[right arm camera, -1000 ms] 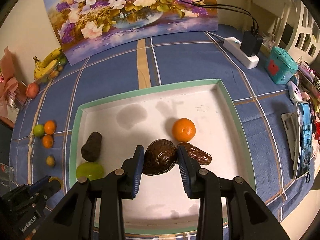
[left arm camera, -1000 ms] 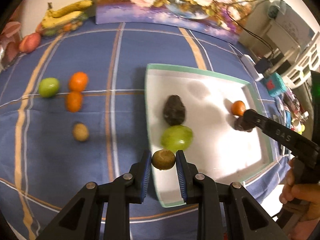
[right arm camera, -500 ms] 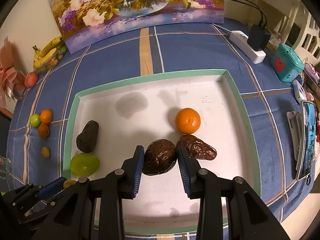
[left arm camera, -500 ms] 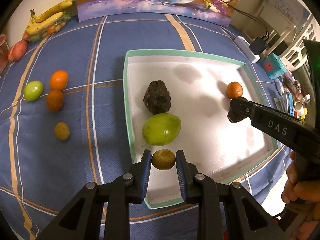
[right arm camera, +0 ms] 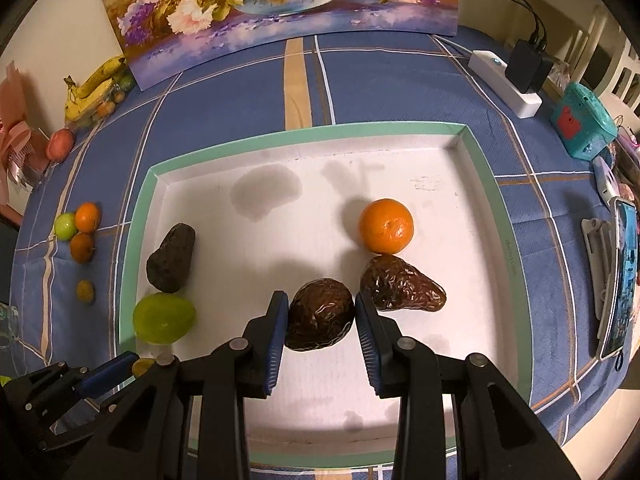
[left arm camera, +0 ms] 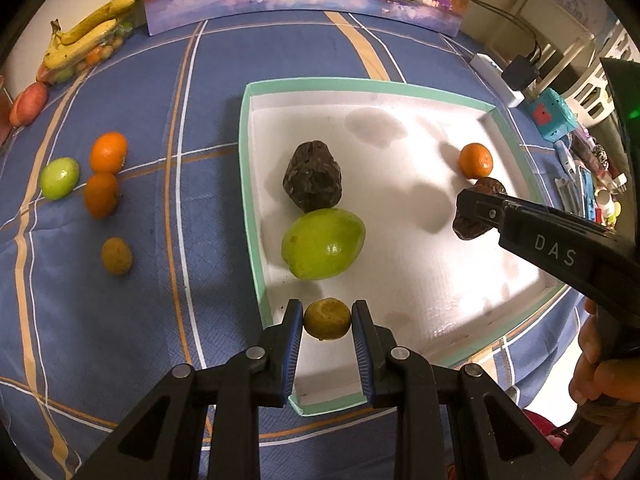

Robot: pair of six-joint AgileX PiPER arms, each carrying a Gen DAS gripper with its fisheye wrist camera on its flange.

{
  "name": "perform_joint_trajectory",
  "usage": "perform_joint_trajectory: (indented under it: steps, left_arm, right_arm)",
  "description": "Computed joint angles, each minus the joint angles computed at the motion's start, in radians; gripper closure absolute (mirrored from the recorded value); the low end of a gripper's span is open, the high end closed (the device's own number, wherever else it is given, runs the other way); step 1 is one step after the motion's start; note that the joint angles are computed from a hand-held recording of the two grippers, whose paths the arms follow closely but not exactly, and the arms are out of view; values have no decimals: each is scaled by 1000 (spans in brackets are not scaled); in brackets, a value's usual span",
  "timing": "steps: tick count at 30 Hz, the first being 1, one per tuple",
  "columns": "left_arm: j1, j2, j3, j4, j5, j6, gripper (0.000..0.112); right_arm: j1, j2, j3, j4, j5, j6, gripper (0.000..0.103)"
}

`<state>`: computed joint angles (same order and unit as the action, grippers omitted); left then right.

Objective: Organize fruits
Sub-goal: 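Open the left tool to drop the tan fruit while the right tool releases the date in the tray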

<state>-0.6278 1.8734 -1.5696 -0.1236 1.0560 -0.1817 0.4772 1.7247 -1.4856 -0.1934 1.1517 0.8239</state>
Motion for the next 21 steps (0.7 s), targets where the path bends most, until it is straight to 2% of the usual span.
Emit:
perform_joint_trajectory:
  steps: [6, 21]
  left_arm:
    - [-5, 32, -20, 3, 31, 1, 85]
    - [-4, 49, -40, -8, 42, 17, 85]
  right_arm:
    - [-6, 13, 2, 16, 2, -8, 67]
    - [-17, 56, -33, 33, 12, -30, 67]
